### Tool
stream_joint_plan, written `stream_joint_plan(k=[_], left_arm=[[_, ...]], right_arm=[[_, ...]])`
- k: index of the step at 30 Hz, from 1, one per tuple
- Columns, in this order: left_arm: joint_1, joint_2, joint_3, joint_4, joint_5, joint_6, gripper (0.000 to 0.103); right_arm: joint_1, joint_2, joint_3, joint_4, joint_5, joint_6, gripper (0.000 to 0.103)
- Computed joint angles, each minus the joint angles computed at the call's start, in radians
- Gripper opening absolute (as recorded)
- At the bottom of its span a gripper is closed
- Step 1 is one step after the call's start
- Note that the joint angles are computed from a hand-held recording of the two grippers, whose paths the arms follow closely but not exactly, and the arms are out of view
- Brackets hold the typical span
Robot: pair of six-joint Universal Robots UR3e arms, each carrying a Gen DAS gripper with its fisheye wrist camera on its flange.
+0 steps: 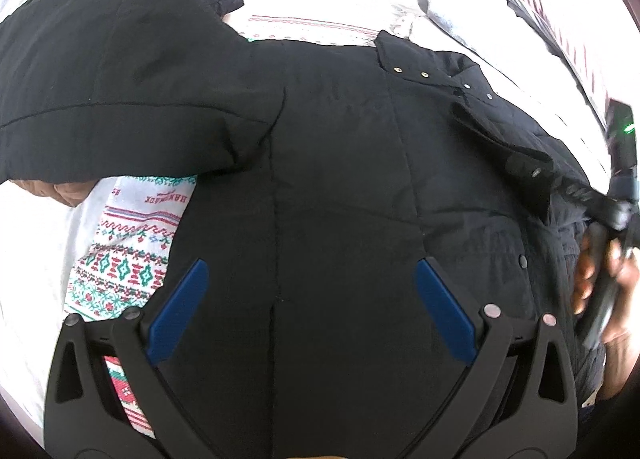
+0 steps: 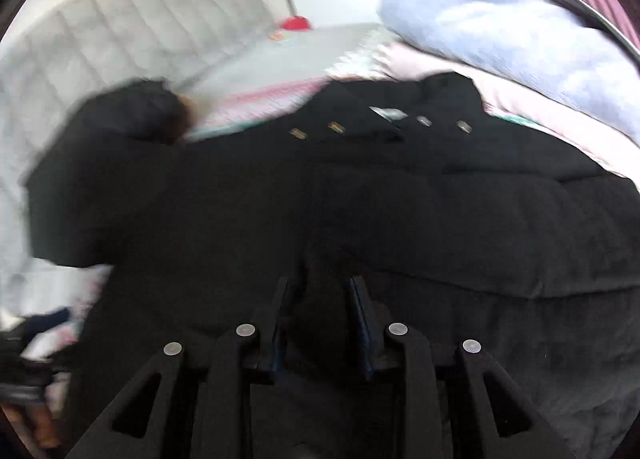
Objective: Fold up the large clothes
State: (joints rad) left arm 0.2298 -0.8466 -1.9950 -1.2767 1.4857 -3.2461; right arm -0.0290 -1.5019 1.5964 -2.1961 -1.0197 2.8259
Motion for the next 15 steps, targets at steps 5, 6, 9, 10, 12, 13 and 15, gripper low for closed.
stream_joint_plan(k=[5,6,9,10,12,13,15], left_arm=[[0.016,0.028,0.006,-0.017,-0.019,0.01,0.102],[0.018,0.03,0.006,-0.018,-0.021,0.012,0.102],[0.034,0.053,0.006,-0.038,-0.032,0.029,0.102],[0.041,0.059,0.006,-0.044,-0.036,0.034,0.102],[0.071,0.078,0.009,-0.069,-0.057,0.053,0.102],[0.094,0.091,0.011,-0.084,-0.074,0.068,0.102],[0.121,0.11,0.017,-0.104,-0.088,0.084,0.102]], right_arm=[[-0.24,-0.079,-0.107,0.332,0.337,-0.197,0.042],[-0.248,-0.08,-0.116,0.297,0.299,-0.19,0.043],[-0.184,-0.091,-0.067,0.032,-0.119,-0.199,0.043],[-0.179,-0.075,-0.05,-0.025,-0.227,-0.203,0.043],[-0.261,-0.059,-0.051,-0.007,-0.241,-0.177,0.043],[-0.329,-0.041,-0.079,0.051,-0.189,-0.16,0.043],[-0.469,-0.009,-0.133,0.174,-0.07,-0.14,0.041]])
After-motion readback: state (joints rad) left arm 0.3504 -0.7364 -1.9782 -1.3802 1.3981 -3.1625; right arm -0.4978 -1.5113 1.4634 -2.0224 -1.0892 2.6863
